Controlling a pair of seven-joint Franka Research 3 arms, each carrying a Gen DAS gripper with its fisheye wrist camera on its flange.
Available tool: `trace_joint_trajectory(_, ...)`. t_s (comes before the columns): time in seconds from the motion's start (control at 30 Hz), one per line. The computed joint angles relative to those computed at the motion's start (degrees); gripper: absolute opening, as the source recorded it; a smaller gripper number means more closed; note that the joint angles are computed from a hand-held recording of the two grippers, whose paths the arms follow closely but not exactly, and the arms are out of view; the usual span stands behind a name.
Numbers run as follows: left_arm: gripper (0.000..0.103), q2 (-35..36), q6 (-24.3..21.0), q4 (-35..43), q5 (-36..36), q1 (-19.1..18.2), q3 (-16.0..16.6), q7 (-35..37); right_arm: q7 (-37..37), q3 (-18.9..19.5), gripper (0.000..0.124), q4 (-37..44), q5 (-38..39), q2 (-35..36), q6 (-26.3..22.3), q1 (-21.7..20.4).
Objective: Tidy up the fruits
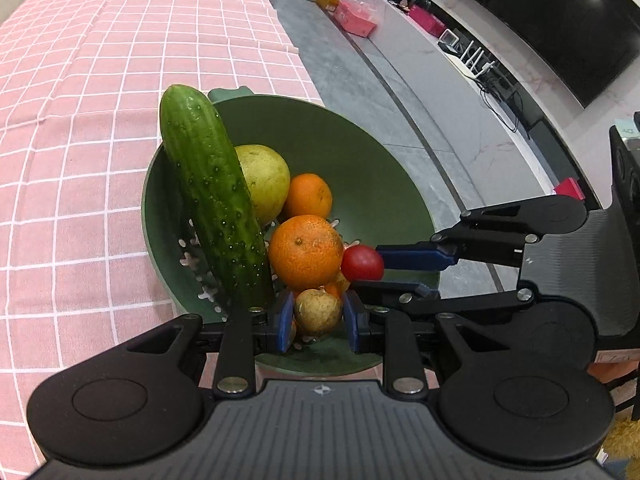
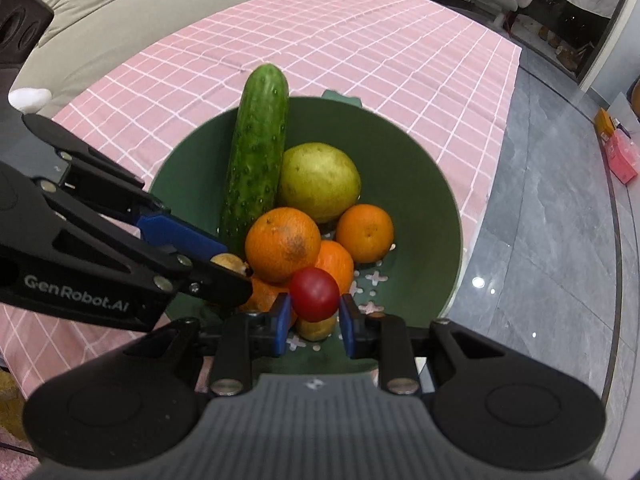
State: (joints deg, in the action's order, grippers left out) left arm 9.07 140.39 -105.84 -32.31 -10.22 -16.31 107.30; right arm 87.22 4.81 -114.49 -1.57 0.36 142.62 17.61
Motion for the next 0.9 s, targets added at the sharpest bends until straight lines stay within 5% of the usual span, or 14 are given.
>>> trace_joint_trajectory(0.17,0.033,0.04,-0.63,0.46,1.13,-0.09,0.16,-1.32,0.19,0.03,0.023,0.41,-0.59,0.39,-1.0,0.21)
trace_joint_trajectory(0.23,0.037,-0.11,-0.84,0.54,1.1,0.0,0.25,-1.87,0.44,0.02,0.035,0.57,-1.05,0.32,-1.11,0.26)
trace_joint_trajectory(0.37,0.046,-1.2,0.31,0.03,1.67,-0.07,0.46,-2.73,0.87,0.06,0.038,1.07,-2.32,-0.07,-1.54,0.35)
trace_joint_trajectory(0.47,0.05,-2.71,1.57,-0.8,0.57,-0.04,0.64,-1.99,3.25,0.21,0.057,1.43,-6.08,-0.73,-1.83,0.42)
trace_joint_trajectory(0.53,0.053,-3.96,3.1,-1.58,1.21,-0.38,0.99,-2.35,5.94,0.45,0.068,1.06,-9.81,-1.6,-0.94,0.45)
trace_joint_trajectory(0.9,0.062,-13.74,16.28,-10.14,9.53,-3.46,3.47,-6.25,23.7,3.65,0.086,-3.6,-20.53,-10.03,4.56,-1.51)
